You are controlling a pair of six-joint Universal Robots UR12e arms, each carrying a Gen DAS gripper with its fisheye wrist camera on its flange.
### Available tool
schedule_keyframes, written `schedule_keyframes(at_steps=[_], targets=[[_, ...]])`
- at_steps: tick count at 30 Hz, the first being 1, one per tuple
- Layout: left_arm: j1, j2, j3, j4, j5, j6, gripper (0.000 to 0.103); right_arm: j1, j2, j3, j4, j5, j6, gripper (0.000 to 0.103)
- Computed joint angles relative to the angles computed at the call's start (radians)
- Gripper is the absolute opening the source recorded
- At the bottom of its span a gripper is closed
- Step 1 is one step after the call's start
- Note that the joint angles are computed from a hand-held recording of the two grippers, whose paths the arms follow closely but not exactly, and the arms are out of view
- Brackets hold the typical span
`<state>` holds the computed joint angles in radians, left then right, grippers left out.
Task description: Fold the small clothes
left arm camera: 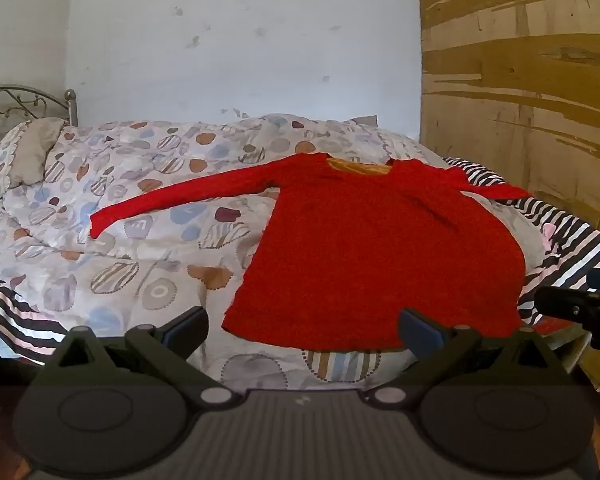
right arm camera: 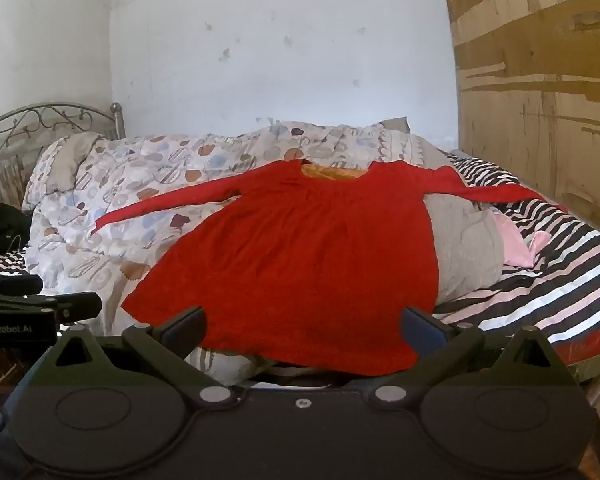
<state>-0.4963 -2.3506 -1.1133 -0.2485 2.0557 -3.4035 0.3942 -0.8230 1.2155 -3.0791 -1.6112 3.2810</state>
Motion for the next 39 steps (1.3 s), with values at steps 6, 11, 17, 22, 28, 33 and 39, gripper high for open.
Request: schedule_keyframes(at_steps=[6, 11, 17, 22, 28, 33, 39], targets=[[0.006, -0.001, 0.002, 0.005, -0.018, -0.004, 0.103, 0.004, -0.005, 0.0, 0.025, 0.0, 0.001, 0.103], [0.002, -0.005, 0.006, 0.012, 0.002, -0.014, 0.103, 0.001, -0.007, -0.006, 0.032, 0.004, -0.005, 0.103], [0.005, -0.003, 0.0, 0.016, -0.002, -0.024, 0.103, 0.006, -0.003, -0.004, 0.02, -0.004, -0.021, 0.103], [0.003, 0.003, -0.009, 0.027, -0.012, -0.016, 0.103, 0.005, -0.003, -0.004, 0.02, 0.0, -0.022, 0.103], [0.001, 0.003, -0.008, 0.023, -0.007, -0.013, 0.103, 0.006, -0.002, -0.006, 0.022, -0.006, -0.022, 0.103], [0.001, 0.004, -0.01, 0.025, -0.007, -0.018, 0.103, 0.006, -0.002, -0.005, 0.021, -0.004, -0.024, 0.103], [0.002, 0.005, -0.011, 0.024, -0.01, -0.021, 0.103, 0.006, -0.002, -0.005, 0.02, -0.007, -0.024, 0.103]])
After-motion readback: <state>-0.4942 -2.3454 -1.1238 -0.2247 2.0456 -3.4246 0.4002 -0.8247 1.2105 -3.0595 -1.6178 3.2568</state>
